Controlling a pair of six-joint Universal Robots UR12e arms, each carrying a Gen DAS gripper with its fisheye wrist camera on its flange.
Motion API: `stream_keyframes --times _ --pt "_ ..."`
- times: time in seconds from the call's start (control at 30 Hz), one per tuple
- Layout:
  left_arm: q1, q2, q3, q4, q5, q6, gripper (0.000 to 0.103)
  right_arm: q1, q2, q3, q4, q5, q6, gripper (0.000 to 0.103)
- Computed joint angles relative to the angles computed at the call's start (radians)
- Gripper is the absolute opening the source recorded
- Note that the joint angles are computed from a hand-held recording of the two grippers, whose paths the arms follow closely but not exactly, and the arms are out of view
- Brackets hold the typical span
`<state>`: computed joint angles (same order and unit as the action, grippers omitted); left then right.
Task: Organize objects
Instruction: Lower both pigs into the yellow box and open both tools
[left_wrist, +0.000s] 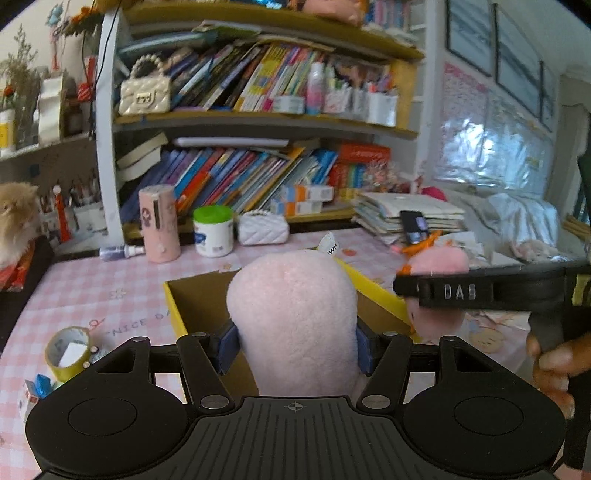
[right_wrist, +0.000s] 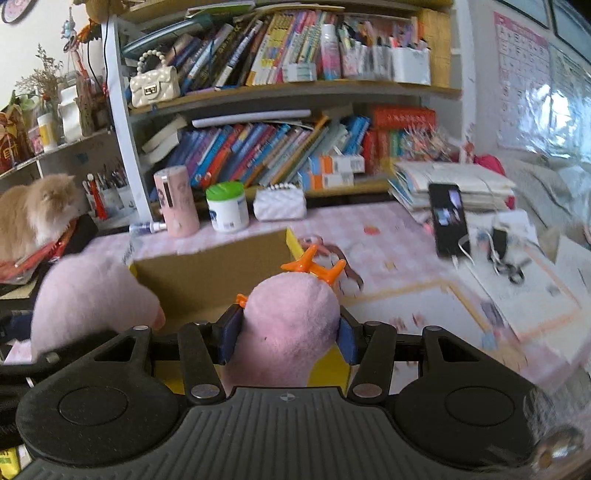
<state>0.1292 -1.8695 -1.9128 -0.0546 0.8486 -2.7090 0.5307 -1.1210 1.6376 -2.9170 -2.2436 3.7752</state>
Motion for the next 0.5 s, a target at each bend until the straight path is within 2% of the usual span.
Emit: stream_keyframes --times 0.27,0.4,0.5 --pt "-0.089 -0.067 0.075 -0.038 0.201 0.025 0.060 -0.092 0.054 -0.073 -0.042 0.172 -0.200 0.050" --pt "-0.121 -0.097 0.109 -0.083 0.295 0.031 0.060 -0.136 0.094 -0.136 0.016 0.298 -0.295 0.050" --pt "-0.135 -0.110 0.124 -0.102 0.333 0.029 0.060 -0.159 0.125 -0.186 0.090 0.386 -0.376 0.050"
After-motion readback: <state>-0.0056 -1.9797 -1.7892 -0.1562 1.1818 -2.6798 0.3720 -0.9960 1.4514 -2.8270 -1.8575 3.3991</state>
